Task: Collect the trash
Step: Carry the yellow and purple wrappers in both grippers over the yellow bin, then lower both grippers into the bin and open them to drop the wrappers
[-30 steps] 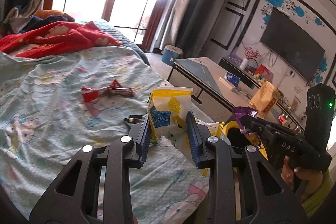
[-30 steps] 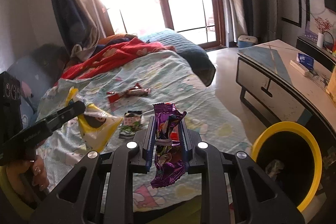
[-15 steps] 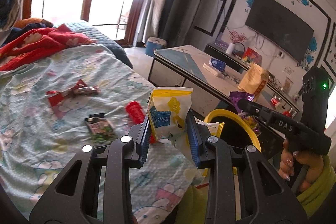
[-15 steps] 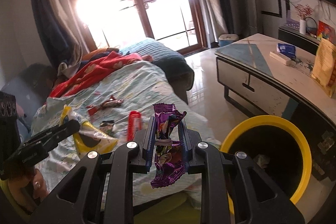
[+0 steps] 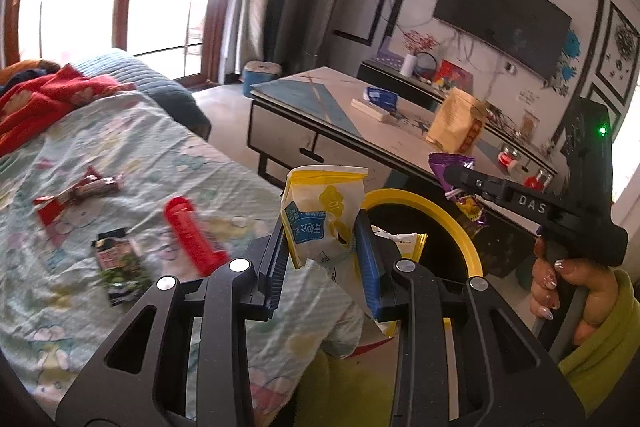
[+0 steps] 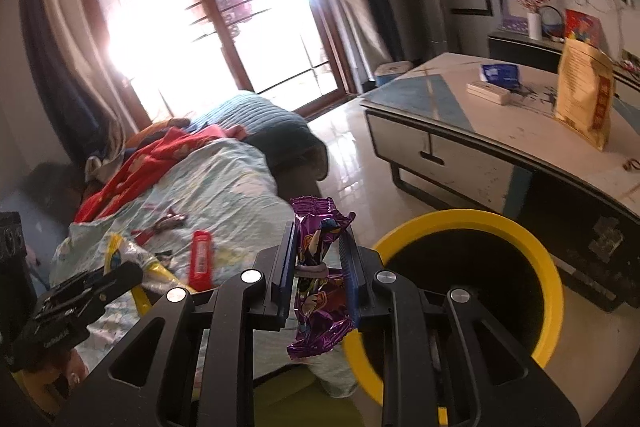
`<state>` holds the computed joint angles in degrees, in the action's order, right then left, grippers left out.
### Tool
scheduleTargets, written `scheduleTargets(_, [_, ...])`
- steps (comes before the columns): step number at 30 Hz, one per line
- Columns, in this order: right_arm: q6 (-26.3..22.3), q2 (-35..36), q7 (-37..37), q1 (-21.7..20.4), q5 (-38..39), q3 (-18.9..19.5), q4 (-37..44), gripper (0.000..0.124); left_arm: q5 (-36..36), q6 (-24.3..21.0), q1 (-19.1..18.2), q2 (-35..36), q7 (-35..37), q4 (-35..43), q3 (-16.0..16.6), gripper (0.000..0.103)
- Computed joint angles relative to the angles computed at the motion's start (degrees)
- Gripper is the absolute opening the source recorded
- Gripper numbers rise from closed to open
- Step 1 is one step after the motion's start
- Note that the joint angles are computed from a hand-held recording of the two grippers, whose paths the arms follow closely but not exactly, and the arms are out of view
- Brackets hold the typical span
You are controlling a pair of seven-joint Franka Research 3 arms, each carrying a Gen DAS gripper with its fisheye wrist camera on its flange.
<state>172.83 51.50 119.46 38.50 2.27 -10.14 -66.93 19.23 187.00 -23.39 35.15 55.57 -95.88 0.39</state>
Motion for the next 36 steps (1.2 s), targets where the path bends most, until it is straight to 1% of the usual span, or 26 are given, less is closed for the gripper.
scheduleTargets(4, [0.7,-1.2,1.4,0.0,0.5,-1.5,-3.2,0.021,1.3,-3.3,2.6,3.2,2.9,4.8,-5.0,0.025])
scheduleTargets(6, [0.6,-1.5,2.4,0.1,0.7,-2.4,-4.4,0.021,1.8,-4.3,2.9,4.5,4.1,6.6,-6.3,0.025])
scheduleTargets(9, [1.0,-2.1,3.6,-0.5,1.3,-2.6,-6.7,0.021,1.9,-6.7,3.8,7.0,6.4,10.2,-8.9,0.025])
scheduleTargets(14, [0.5,-2.3,3.6,-2.3,2.0,-1.3,-8.1,0.021,1.0,-10.8,5.1,11.9,11.5,16.5,-13.5,0.025])
scheduleTargets(18, [0.4,-2.3,3.4,-4.0,2.9,0.1,-9.0,0.021,-0.9,-14.6,4.9,15.8,15.9,21.9,-16.0,0.025])
scheduleTargets(21, [0.2,-2.1,3.1,-5.1,3.8,1.3,-9.2,0.021,-2.8,-18.0,4.1,18.8,19.0,26.4,-16.9,0.026])
scheduleTargets(23, [0.7,-1.9,2.0,-6.5,4.5,2.9,-9.5,0.022,-4.1,-20.1,3.4,20.7,20.8,29.4,-17.2,0.026])
scheduleTargets(30, [1.4,-1.9,0.8,-8.4,7.1,4.5,-10.8,0.023,-9.7,-27.8,1.3,28.5,26.5,42.1,-18.3,0.027])
scheduleTargets(33, [1.1,-1.6,0.4,-9.1,8.0,5.0,-10.5,0.024,-11.6,-30.6,0.1,31.1,28.1,46.9,-17.7,0.028])
scheduleTargets(35, [1.1,-1.3,0.3,-9.4,8.4,5.1,-10.6,0.025,-12.9,-33.1,-0.7,33.6,29.3,51.5,-17.5,0.028])
scheduleTargets(36, [1.0,-1.3,0.4,-9.5,8.7,5.1,-10.6,0.028,-13.6,-34.5,-1.2,34.7,29.7,53.8,-17.3,0.029])
